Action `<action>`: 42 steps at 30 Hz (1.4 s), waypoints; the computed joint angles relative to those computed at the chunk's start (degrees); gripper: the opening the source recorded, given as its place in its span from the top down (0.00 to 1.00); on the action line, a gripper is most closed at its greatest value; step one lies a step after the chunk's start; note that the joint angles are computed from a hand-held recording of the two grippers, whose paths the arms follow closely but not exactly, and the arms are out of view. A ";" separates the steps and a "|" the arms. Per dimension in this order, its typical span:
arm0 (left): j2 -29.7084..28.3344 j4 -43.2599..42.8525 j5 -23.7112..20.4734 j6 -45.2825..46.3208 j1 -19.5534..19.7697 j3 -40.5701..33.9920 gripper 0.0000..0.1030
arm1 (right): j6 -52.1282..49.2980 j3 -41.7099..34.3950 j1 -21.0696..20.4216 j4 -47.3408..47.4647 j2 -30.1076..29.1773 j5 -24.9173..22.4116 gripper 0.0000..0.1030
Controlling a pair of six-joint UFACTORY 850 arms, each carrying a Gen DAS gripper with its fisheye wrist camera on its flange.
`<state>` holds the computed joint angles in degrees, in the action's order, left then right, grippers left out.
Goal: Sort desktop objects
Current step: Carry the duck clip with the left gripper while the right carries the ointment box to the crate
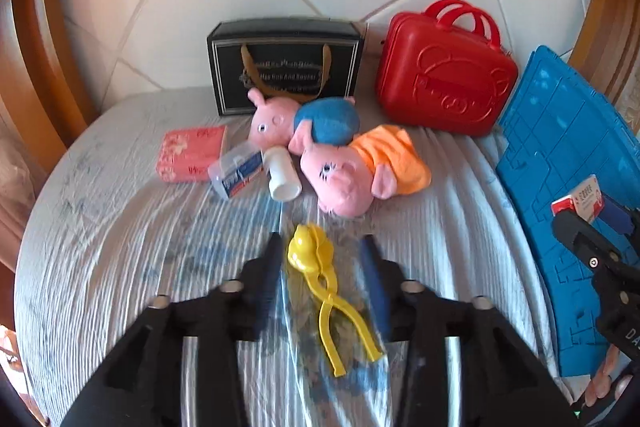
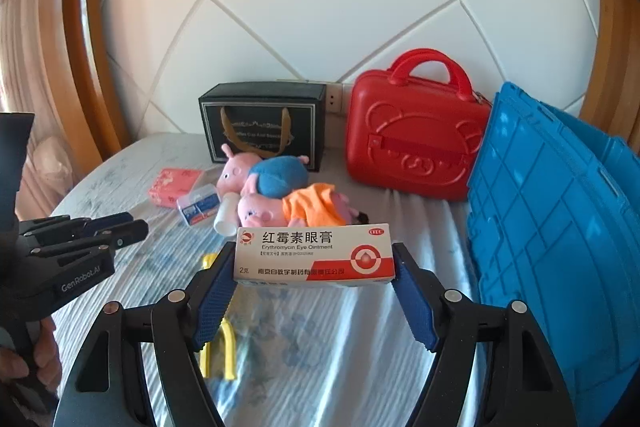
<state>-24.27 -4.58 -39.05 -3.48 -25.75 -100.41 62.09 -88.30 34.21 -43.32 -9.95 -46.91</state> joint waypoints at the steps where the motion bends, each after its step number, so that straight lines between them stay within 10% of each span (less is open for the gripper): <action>1: -0.19 -0.50 -0.20 -0.71 0.32 0.77 0.29 | -0.01 0.91 -0.12 0.67 0.30 0.55 0.28; 16: -20.55 3.17 -9.58 -12.17 -1.42 -13.18 0.28 | -13.47 -0.74 -7.58 15.85 -11.20 9.86 0.28; 18: -22.64 3.18 -10.34 -12.66 -1.54 -14.81 0.57 | -15.48 -1.81 -8.80 17.95 -13.55 10.70 0.28; 30: -7.66 13.20 1.80 -15.39 -3.90 -3.91 0.68 | -6.66 -1.32 -7.13 7.01 -10.77 10.63 0.28; 42: 7.25 28.09 12.44 -23.66 -8.11 3.52 0.68 | 10.88 -0.05 2.14 -15.99 1.83 -2.39 0.28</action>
<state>-17.02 23.51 -26.61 -27.13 -33.86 -96.89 72.97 -88.35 36.35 -59.31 -8.12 -49.30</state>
